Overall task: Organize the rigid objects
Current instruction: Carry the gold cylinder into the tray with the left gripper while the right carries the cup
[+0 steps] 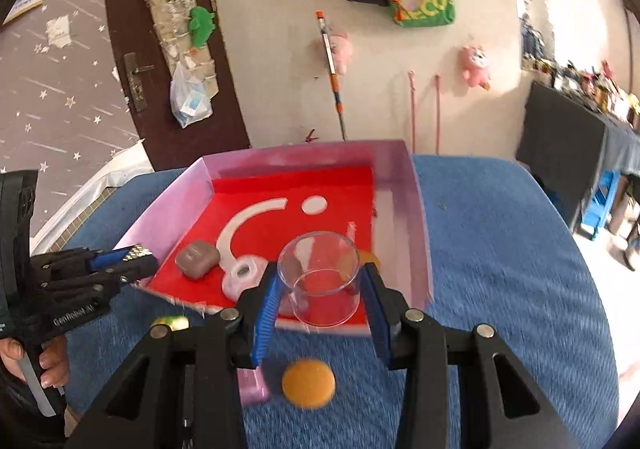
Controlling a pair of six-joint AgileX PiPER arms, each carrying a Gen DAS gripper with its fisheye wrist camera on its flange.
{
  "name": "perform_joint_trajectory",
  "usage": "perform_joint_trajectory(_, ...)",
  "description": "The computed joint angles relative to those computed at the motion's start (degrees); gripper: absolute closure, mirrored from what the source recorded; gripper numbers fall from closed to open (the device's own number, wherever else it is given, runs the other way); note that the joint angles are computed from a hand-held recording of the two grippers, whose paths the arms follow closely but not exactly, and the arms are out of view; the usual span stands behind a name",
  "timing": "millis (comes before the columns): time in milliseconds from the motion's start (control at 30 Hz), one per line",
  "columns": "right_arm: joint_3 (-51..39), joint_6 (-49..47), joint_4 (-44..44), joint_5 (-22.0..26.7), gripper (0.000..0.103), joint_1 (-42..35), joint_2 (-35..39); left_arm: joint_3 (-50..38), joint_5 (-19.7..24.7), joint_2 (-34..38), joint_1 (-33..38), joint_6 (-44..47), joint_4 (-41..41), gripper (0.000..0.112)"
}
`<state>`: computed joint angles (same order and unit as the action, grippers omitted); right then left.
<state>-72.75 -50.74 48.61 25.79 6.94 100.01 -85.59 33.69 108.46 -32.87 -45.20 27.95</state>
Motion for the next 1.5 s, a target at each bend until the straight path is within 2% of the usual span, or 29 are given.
perform_joint_trajectory(133,-9.2,8.5,-9.6,1.4,0.060,2.4,6.0,-9.5,3.4,6.0,2.0,9.9,-7.6,0.088)
perform_joint_trajectory(267,-20.2,17.7,-19.7,6.4,0.060,3.9,13.0,-18.9,7.5,11.9,4.0,17.9,-14.0,0.088)
perform_joint_trajectory(400,-32.0,25.1,-28.7,13.0,0.060,5.2,20.5,-28.2,12.7,17.8,5.0,22.5,-16.9,0.088)
perform_joint_trajectory(600,-48.1,29.7,-34.2,24.8,0.060,6.0,30.1,-39.1,19.2,24.7,5.9,27.1,-19.9,0.088)
perform_joint_trajectory(767,-57.7,31.3,-36.4,31.9,0.060,6.4,35.9,-44.2,22.7,28.3,5.9,28.7,-20.6,0.088)
perform_joint_trajectory(867,-59.6,31.4,-36.1,33.7,0.060,6.2,37.3,-43.7,22.8,28.3,5.9,28.7,-20.8,0.088)
perform_joint_trajectory(1167,-60.0,31.1,-35.7,35.0,0.060,5.9,37.8,-43.3,22.7,28.3,6.5,29.0,-22.1,0.088)
perform_joint_trajectory(1500,-58.3,30.9,-35.8,33.9,0.060,6.0,37.1,-42.7,21.9,27.9,6.7,30.3,-22.9,0.088)
